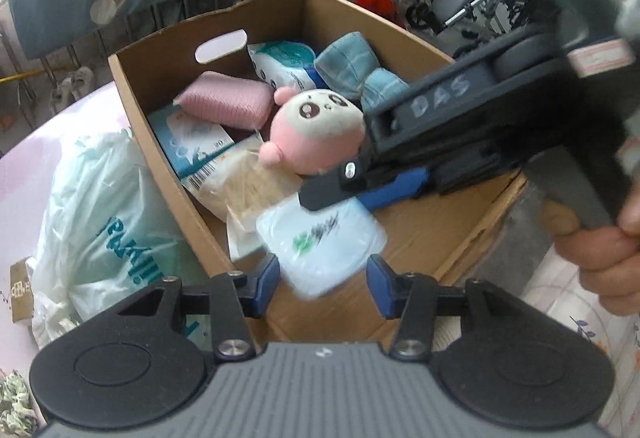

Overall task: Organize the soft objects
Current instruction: 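Carry the yogurt cup with the right gripper and release it into the box, then move the right gripper to the orange-white striped towel and grasp it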

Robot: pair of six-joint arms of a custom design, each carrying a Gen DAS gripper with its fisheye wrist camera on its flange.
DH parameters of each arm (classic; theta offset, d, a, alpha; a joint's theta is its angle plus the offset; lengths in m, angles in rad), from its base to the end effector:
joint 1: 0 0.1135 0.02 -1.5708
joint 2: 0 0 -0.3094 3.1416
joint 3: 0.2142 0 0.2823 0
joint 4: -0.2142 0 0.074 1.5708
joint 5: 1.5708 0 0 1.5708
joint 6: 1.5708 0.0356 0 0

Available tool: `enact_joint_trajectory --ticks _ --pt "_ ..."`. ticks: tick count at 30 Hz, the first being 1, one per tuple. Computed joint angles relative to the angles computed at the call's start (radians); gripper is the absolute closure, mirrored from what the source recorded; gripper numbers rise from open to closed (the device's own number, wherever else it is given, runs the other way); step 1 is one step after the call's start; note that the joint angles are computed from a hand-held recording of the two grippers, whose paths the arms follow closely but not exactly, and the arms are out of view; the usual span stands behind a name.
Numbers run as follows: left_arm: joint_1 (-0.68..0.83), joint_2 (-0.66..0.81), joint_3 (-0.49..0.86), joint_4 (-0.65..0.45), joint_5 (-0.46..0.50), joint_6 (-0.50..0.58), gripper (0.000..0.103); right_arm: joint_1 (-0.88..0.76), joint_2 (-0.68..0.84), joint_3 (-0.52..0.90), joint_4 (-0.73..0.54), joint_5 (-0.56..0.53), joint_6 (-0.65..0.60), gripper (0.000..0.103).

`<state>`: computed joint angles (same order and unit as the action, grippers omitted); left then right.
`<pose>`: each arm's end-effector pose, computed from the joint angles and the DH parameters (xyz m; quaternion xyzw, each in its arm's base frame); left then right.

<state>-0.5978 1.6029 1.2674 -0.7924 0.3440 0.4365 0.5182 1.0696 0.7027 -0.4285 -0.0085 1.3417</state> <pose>0.2877 -0.2104 0.2914 0.5079 0.8169 -0.1839 0.2022 0.1971 0.1127 0.2636 0.3690 0.8490 0.3054 0.2229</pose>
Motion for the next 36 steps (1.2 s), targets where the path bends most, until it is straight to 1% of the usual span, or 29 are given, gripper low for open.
enact_joint_trajectory --ticks 2,3,7,10,13,15,18,22,23,25,27,33,35,36 --pt "0.005 -0.014 -0.013 0.005 -0.001 -0.002 0.051 -0.040 0.002 -0.052 0.076 -0.064 0.014 0.069" --pt "0.005 -0.019 -0.015 0.004 0.001 -0.003 0.051 -0.045 0.005 -0.060 0.083 -0.068 0.018 0.069" --pt "0.004 -0.063 -0.039 0.013 -0.011 -0.008 0.051 -0.038 -0.001 -0.065 0.089 -0.032 0.011 0.069" --pt "0.020 -0.089 -0.050 0.014 0.000 -0.007 0.051 -0.033 -0.019 -0.034 0.030 0.028 -0.014 0.069" --pt "0.042 -0.109 -0.061 0.024 0.012 -0.008 0.049 -0.034 -0.015 -0.032 0.014 0.075 -0.010 0.069" --pt "0.056 -0.126 -0.069 0.035 0.003 -0.014 0.048 -0.042 0.007 -0.024 -0.005 0.089 -0.009 0.068" --pt "0.086 -0.140 -0.076 0.049 0.003 -0.014 0.047 -0.060 0.052 -0.025 0.001 0.079 -0.006 0.068" --pt "0.143 -0.135 -0.063 0.045 0.014 -0.013 0.045 -0.058 0.106 -0.027 0.034 0.058 0.004 0.061" --pt "0.158 -0.134 -0.064 0.050 0.015 -0.012 0.045 -0.065 0.123 -0.031 0.057 0.031 0.004 0.061" --pt "0.194 -0.133 -0.069 0.058 0.018 -0.003 0.044 -0.056 0.143 -0.036 0.090 0.000 0.016 0.055" --pt "0.235 -0.127 -0.072 0.060 0.022 0.014 0.044 -0.039 0.159 -0.026 0.099 -0.005 0.012 0.053" --pt "0.391 -0.115 -0.087 0.049 0.038 0.076 0.044 -0.006 0.195 -0.040 0.208 -0.056 0.048 0.050" --pt "0.454 -0.119 -0.097 0.054 0.050 0.095 0.044 0.015 0.209 -0.025 0.206 -0.045 0.037 0.041" --pt "0.486 -0.119 -0.101 0.057 0.057 0.107 0.044 0.019 0.206 -0.020 0.199 -0.043 0.030 0.039"
